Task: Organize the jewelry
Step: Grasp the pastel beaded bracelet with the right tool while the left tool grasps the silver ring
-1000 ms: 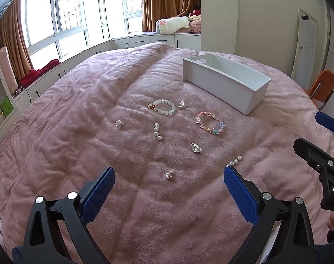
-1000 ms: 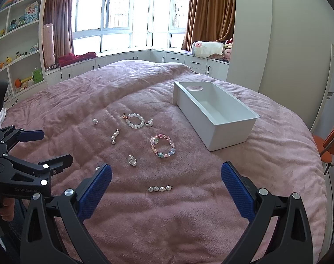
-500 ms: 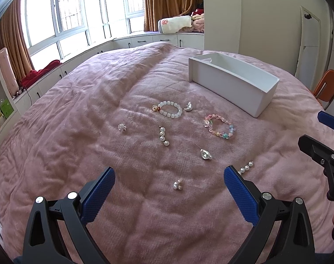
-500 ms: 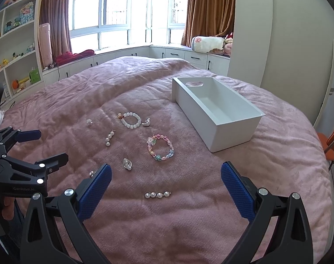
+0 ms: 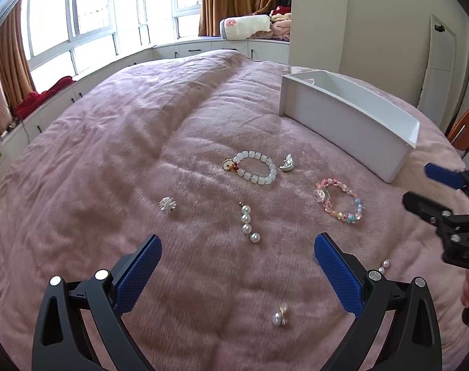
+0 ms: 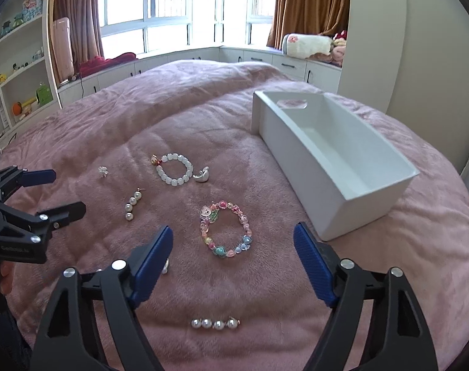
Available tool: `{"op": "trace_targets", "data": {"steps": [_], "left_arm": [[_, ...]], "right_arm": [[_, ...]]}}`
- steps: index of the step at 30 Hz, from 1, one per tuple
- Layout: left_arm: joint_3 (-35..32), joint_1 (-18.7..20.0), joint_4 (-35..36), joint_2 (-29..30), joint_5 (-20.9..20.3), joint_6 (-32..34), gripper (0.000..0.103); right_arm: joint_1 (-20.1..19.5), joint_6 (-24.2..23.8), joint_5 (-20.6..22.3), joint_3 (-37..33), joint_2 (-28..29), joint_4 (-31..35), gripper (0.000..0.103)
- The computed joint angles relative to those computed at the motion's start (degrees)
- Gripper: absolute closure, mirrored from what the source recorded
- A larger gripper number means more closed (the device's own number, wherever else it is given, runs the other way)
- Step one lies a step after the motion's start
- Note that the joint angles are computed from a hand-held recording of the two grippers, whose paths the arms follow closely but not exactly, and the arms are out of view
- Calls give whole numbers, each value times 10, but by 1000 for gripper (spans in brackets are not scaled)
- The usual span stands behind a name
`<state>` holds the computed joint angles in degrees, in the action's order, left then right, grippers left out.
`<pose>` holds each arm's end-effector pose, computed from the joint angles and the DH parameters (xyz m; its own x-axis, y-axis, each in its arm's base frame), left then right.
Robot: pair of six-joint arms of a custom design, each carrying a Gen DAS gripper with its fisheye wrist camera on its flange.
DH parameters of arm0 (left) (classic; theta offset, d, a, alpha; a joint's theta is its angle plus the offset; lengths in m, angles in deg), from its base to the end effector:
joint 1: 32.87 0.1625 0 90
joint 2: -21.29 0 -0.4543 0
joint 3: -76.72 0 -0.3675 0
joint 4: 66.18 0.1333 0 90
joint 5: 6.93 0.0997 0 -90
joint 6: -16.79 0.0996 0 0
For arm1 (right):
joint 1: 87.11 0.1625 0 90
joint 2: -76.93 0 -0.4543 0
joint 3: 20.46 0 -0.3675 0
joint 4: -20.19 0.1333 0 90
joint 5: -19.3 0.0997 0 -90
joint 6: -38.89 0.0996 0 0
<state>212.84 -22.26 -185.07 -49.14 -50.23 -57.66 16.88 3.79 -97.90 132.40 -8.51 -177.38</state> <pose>-0.2986 -0.2653 0.1412 -0.6772 0.0602 -0.7333 0.5022 0.7663 -0.4008 0.1602 -0.2801 0.2726 -0.6581 -0.3684 0.6566 -0.6884 0.6476 -0.3266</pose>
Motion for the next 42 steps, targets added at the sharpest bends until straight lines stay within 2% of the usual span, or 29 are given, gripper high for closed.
{"op": "trace_targets", "data": {"steps": [4,8,12,15,17,18,25,27,29,32,37,42], "left_arm": [[7,42,-44,-10,24,42,3],[8,93,-76,-4,35,87,3],[13,141,-136,3,28,123,7],[14,171,-150,1,19,116,23],[14,184,-157,1,10,114,25],[15,190,-160,3,6,116,26],[37,199,-207,3,18,141,37],[42,199,-225,1,18,154,41],[44,198,-222,-1,20,159,48],[52,198,-230,-9,20,161,57],[66,200,-244,-31,12,158,78],[74,193,-246,-41,9,170,78]], "right_arm": [[-28,9,2,-20,41,9,41],[-49,-18,-14,-36,103,-21,47],[-70,-42,-30,-53,149,-43,47],[-80,-56,-32,-61,160,-41,49],[-83,-69,-35,-62,167,-44,59],[-85,-78,-40,-63,173,-50,59],[-98,-68,-29,-66,166,-27,63],[-98,-62,-27,-67,160,-13,67],[-99,-57,-18,-69,152,6,81],[-97,-46,-8,-72,145,29,92],[-102,-23,20,-76,129,63,92],[-103,-9,51,-78,106,89,93]]}}
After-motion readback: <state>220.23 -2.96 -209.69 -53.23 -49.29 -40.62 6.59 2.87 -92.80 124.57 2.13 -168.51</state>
